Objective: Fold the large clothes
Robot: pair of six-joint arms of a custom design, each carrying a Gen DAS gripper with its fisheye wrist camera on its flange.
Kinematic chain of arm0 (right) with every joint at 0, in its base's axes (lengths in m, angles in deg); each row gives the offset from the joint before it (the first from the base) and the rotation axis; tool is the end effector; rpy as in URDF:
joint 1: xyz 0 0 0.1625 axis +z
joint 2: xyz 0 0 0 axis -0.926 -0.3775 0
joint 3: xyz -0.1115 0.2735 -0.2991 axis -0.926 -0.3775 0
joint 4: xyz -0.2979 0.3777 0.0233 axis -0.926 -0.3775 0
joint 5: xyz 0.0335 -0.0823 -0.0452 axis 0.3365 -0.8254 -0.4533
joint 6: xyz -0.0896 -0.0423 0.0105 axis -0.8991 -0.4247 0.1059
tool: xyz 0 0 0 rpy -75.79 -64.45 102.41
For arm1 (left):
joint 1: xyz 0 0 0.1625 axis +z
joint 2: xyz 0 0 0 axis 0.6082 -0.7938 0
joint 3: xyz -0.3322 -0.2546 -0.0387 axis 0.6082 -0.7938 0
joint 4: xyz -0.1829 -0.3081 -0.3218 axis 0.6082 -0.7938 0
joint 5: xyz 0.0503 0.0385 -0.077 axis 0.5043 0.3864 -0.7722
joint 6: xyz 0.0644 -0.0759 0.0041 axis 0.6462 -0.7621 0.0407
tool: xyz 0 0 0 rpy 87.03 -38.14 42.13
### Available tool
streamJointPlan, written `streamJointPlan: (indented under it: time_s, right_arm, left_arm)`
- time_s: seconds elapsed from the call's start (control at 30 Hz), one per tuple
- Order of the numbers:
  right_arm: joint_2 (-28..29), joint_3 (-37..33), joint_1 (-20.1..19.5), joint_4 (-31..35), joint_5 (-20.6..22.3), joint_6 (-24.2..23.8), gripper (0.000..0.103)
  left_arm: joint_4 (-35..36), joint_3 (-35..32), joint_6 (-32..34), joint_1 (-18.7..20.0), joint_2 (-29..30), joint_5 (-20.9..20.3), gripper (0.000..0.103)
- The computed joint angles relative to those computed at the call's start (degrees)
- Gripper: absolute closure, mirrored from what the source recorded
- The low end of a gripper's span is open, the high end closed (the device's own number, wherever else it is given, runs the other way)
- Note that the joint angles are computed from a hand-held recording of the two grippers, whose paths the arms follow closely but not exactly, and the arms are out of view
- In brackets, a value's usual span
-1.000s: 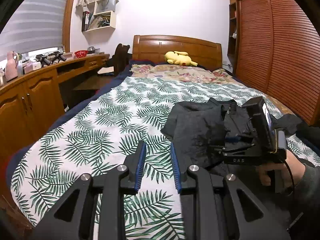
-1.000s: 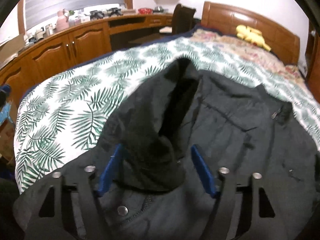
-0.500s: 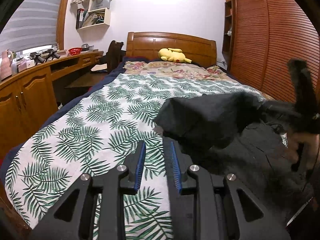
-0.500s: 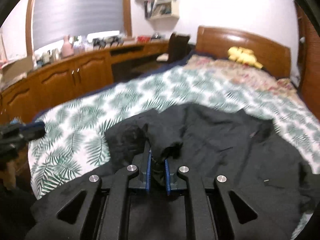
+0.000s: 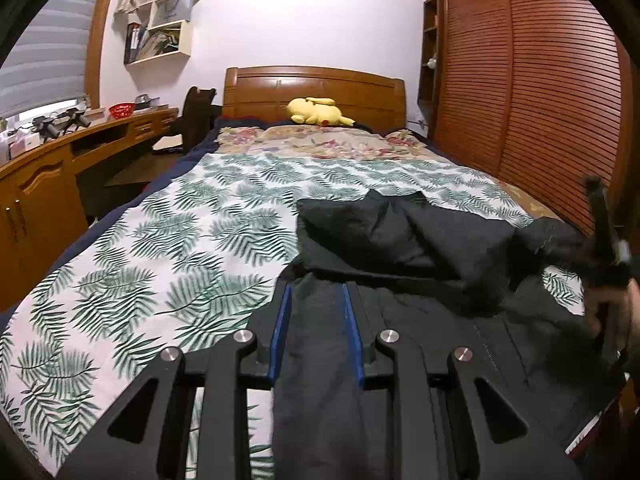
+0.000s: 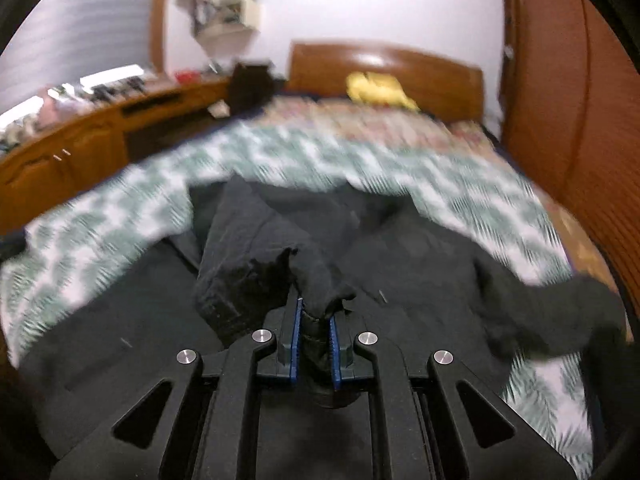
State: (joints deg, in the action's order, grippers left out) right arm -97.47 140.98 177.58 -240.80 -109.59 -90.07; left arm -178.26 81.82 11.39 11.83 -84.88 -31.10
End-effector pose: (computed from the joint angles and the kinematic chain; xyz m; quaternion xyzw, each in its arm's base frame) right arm 0.3350 -0.6693 0.1985 0.3608 -0.8310 0.3282 0.2674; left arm -0.1835 -0.5432 0.3157 0.1593 0.8067 -0.4836 0.3001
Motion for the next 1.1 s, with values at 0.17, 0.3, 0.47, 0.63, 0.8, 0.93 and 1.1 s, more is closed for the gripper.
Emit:
streamJointPlan:
  time_s: [0.17,0.3,0.47,0.63,0.8,0.93,1.1]
  right_arm:
    - [0.85,-0.62,-2.45,4.55,-6.76,1.00,0.079]
    - [0.87,0.04,-2.73,1.93,-9.45,-2.79,0.041]
    - [-0.54,1.07,-2.38,0.86,-8.02,-4.24,0.040]
    - [-0.38,0.87,-1.78,4.22,-5.43,-4.42,0.040]
    - [1.98,-0.37,-1.43,6.28,-4.81,-5.42,0.040]
    - [4.82,-3.01,-1.58,9.19,-6.61,-4.87,0.040]
    - [8.57,-6.99,-1.74,10.90,-12.13,-5.92,0.040]
  left_arm:
    - [0.48,-2.17,0.19,0.23,3.19,-1.16,0.079]
    - [1.59,-3.16,-0.08,0.39,4.81,-1.61,0.079]
    - [1.21,-3.65,0.40,0.19,6.12,-2.74,0.079]
    - [1.66,-4.25,-0.04,0.26,7.29,-3.41,0.079]
    - [1.86,-4.76,0.14,0.30,7.96,-3.30,0.078]
    - [1.80,-5.02,0.10,0.35,8.22,-3.31,0.078]
    - [1.83,-5.43,0.28,0.37,8.62,-3.67,0.078]
